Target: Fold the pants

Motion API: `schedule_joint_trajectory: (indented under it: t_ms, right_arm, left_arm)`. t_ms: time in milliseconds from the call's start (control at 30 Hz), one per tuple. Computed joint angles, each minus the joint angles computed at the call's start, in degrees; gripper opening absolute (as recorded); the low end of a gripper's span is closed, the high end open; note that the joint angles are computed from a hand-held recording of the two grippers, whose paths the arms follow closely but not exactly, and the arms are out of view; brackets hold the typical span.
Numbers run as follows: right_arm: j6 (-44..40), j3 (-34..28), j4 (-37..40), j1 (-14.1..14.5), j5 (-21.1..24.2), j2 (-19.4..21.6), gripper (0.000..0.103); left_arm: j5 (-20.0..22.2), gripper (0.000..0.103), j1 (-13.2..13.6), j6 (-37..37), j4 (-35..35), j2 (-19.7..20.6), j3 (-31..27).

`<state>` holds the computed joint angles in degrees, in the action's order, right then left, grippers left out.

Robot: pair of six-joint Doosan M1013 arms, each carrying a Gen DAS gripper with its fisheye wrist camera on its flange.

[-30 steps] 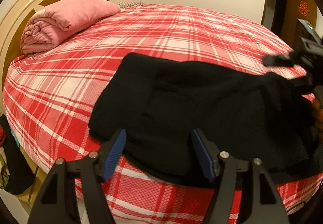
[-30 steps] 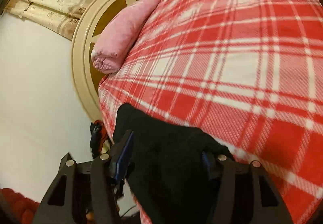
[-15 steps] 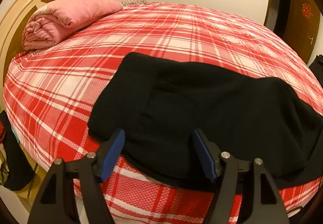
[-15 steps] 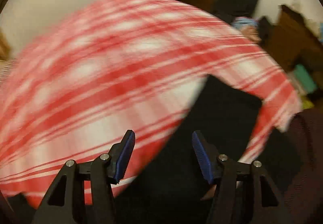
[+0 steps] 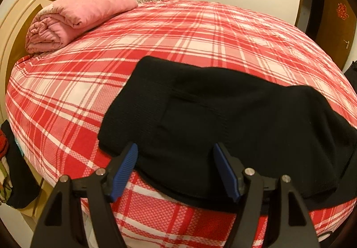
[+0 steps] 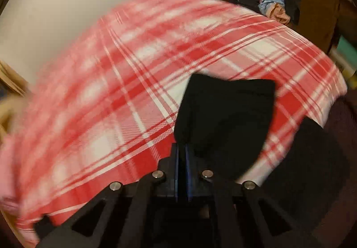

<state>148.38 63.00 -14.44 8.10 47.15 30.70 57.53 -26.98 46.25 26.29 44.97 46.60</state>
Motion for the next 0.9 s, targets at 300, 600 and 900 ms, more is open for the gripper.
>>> schedule_joint_trajectory:
  t_ms: [300,600,900]
  right_arm:
    - [26.3,26.2,-14.7,0.2,-22.2,-15.7,0.006]
    - [46.6,29.9,-31.4,1.2,-13.9,-19.6,0.006]
    - [-3.3,12.2,-22.3,5.5,-2.8,-8.9,0.07]
  left_arm:
    - [1.4,0.075,0.1,1.1,-0.6,0.7,-1.6]
    - [2.6,0.076,0.2,1.6,-0.6,1.4,-2.9]
    - [-3.5,0.076,-1.8,6.0,1.1,0.0,-3.2]
